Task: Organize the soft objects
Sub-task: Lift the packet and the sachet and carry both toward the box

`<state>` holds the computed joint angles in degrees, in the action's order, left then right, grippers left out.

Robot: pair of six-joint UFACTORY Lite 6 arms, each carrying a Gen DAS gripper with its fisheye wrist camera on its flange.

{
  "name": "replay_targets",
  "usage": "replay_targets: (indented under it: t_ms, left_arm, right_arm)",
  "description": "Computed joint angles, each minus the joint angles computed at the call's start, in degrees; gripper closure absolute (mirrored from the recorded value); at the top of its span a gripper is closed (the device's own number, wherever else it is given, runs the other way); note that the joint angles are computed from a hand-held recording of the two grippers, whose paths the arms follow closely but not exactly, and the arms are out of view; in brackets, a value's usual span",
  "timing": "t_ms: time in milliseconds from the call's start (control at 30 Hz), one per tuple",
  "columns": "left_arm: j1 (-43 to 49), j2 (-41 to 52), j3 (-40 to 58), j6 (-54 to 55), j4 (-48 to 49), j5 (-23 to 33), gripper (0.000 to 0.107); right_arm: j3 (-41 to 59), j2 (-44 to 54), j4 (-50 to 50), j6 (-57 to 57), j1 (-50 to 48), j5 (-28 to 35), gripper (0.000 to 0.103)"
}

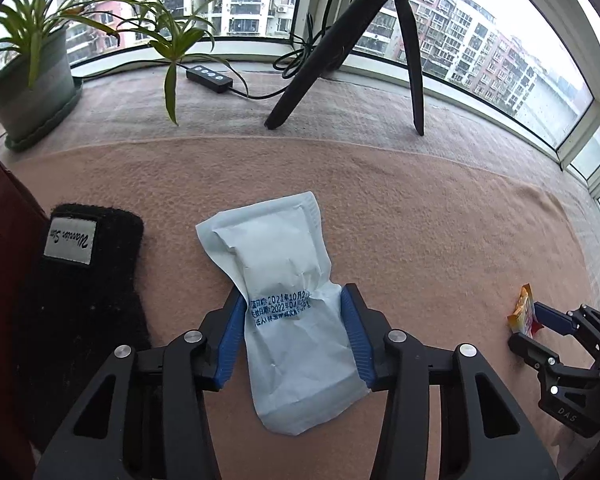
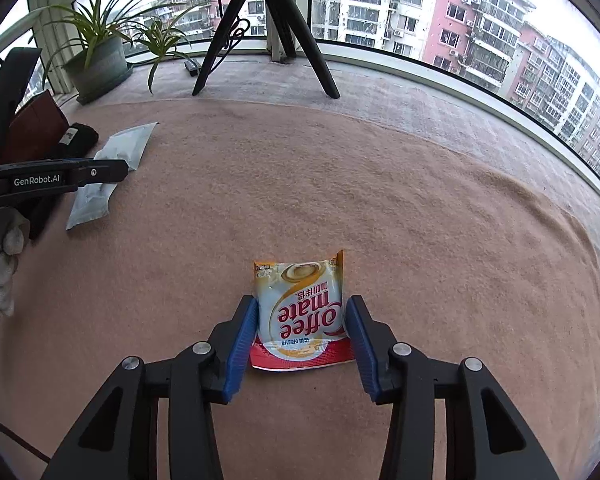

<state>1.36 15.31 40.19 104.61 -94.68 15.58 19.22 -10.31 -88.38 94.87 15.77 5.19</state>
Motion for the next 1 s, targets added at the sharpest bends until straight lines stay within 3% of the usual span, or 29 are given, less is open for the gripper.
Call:
replay_targets:
  t_ms: [167, 333, 533, 800, 1000]
  left_arm:
    - [0.2, -1.0, -1.1, 1.7, -1.5, 0.4, 0.064]
    - [0.9, -1.8, -1.9, 2.6, -2.1, 1.2, 0.066]
    - [2.2, -3.3, -3.1, 1.2, -0.5, 2.6, 0.067]
    - [4.9, -9.6, -4.7, -7.6, 9.5, 6.1, 0.067]
    - [8.0, -17.1, -6.0, -15.5, 18.6, 9.8, 0.067]
  right_arm:
    - [-2.2, -3.1, -2.8, 2.6, -1.8, -0.9, 0.062]
    - [-3.4, -6.7, 13.3, -14.0, -3.5, -1.2, 0.062]
    - [-3.6, -8.7, 24.9, -26.1, -4.0, -1.2, 0.062]
    - [-3.0, -14.9, 57.6, -58.1, -2.3, 1.5, 0.062]
    - [0.0, -19.7, 62.4, -61.3, 2.9, 6.7, 0.062]
